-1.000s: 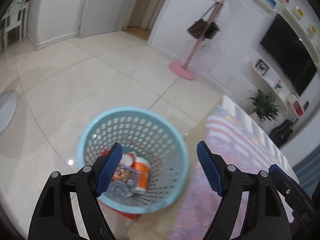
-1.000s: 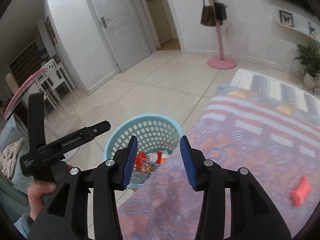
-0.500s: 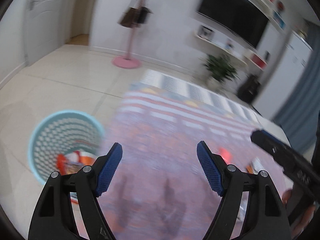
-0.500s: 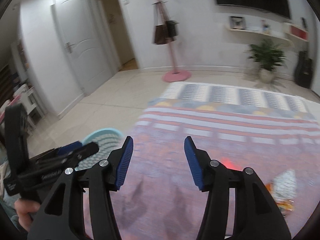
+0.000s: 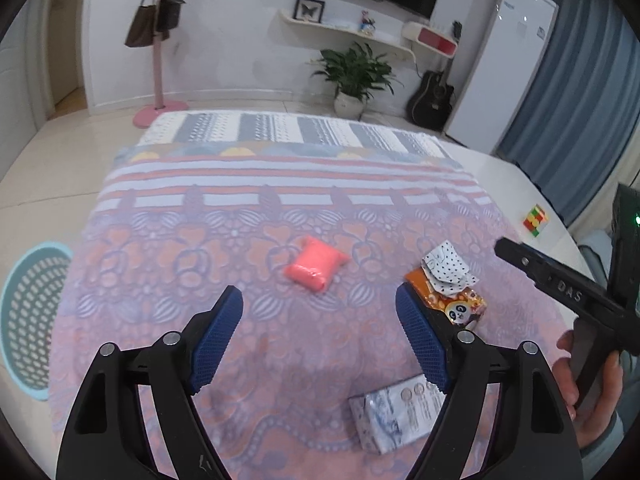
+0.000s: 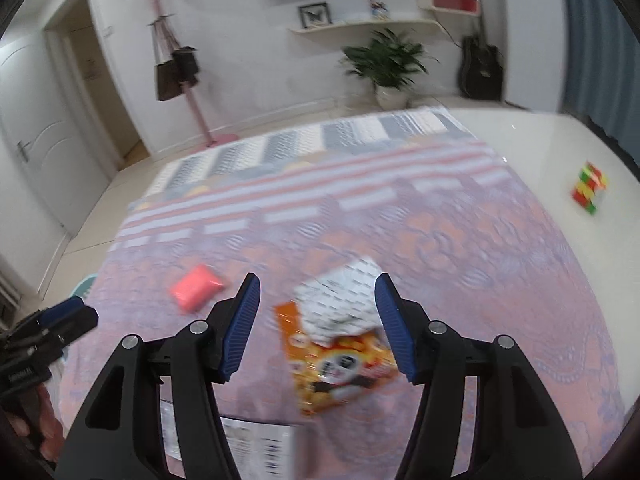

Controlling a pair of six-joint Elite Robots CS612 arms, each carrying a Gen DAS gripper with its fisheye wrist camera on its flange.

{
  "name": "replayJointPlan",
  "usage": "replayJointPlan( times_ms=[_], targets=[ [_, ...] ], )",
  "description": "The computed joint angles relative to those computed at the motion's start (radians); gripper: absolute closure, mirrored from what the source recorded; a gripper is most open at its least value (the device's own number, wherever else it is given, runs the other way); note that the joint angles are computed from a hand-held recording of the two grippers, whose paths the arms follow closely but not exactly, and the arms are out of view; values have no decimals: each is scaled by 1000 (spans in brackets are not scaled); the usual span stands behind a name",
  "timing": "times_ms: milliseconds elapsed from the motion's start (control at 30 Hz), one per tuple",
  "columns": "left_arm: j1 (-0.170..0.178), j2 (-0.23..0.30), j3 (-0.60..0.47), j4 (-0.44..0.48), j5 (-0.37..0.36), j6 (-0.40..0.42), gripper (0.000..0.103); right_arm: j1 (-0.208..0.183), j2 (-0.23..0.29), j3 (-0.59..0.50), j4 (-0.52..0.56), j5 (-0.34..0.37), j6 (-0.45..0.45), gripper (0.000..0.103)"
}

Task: Collect trash
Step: 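Move both open tools back over the bed, then grasp the pink bag with the left tool while the right tool grasps the dotted tissue pack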

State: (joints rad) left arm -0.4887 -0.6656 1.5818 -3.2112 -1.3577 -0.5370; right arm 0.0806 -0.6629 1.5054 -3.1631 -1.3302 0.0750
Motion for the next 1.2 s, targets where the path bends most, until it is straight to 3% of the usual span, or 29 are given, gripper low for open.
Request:
replayJointPlan(
  times_ms=[267, 500, 633, 833, 900, 967, 1033, 1133, 1200],
  targets=[
    [32, 91, -160, 172, -67, 61, 25, -17, 38, -30, 83, -13, 15, 47],
    [48, 159, -278, 309, -81, 78, 25, -25, 79, -97, 217, 46, 35, 45],
    [44, 170, -287, 317, -56, 97, 25, -18, 101, -144, 290, 81, 38, 45],
    [39, 177, -298, 323, -29, 126, 26, -5, 125, -195, 304, 59, 58, 45],
    [37, 181, -302, 320, -7, 127, 30, 4, 130, -207, 304, 27, 41, 53],
    [32, 182, -307, 329, 27, 132, 40, 18, 134, -217, 307, -16, 3, 73],
    [28, 181, -308, 338, 61, 132, 64, 24, 136, -215, 288, -36, -2, 82],
    [34, 173, -293, 307, 44, 99, 66, 24, 134, -204, 249, -27, 7, 98],
    [37, 166, -278, 279, 43, 78, 67, 23, 128, -190, 208, -21, 7, 98]
  ],
)
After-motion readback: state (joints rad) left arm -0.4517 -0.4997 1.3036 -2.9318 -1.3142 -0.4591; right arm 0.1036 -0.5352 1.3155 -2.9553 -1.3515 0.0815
